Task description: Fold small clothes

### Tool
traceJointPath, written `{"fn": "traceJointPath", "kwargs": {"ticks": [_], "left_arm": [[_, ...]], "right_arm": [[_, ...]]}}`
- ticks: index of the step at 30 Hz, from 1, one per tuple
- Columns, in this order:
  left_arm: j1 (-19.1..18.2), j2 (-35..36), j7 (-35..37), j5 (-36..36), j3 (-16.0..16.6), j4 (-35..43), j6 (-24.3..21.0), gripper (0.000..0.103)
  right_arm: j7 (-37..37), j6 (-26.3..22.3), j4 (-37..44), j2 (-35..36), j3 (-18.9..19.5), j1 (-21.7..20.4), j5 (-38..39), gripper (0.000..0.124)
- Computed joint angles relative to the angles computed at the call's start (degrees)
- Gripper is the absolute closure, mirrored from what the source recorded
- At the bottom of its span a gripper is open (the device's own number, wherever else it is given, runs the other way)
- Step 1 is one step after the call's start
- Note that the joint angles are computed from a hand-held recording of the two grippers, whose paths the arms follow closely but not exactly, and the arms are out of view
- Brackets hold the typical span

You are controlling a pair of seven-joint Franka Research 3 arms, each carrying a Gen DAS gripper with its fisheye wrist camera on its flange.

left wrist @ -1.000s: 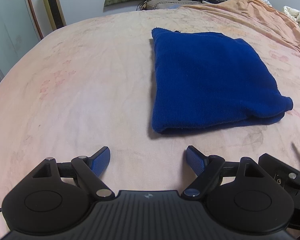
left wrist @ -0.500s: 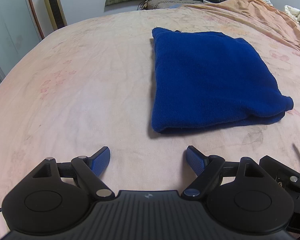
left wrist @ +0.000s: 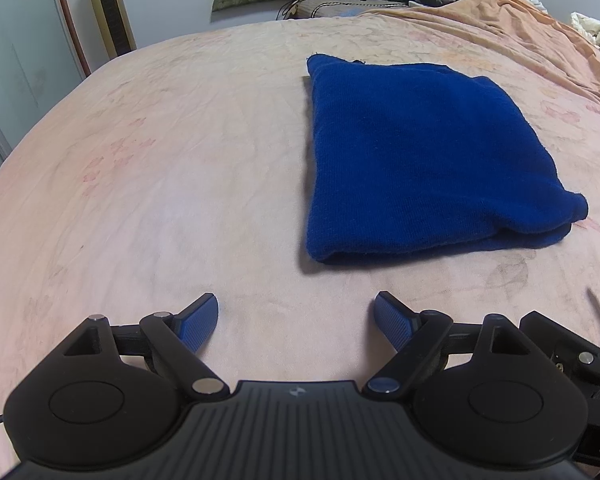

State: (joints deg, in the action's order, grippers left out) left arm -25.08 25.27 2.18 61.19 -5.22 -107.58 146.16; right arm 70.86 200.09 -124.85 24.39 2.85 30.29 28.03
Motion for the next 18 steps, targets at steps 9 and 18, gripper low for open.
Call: {"fn": "traceJointPath", "kwargs": {"ticks": [9, 18], "left_arm": [[0.0, 0.0, 0.0, 0.0, 0.0, 0.0, 0.0, 0.017], [0.0, 0.0, -0.1, 0.0, 0.0, 0.0, 0.0, 0.017]], "right_arm": [[-0.3, 0.1, -0.1, -0.2, 0.0, 0.2, 0.2, 0.022], [-0.8, 0.2, -0.2, -0.3, -0.1, 0.4, 0.3, 0.022]]}}
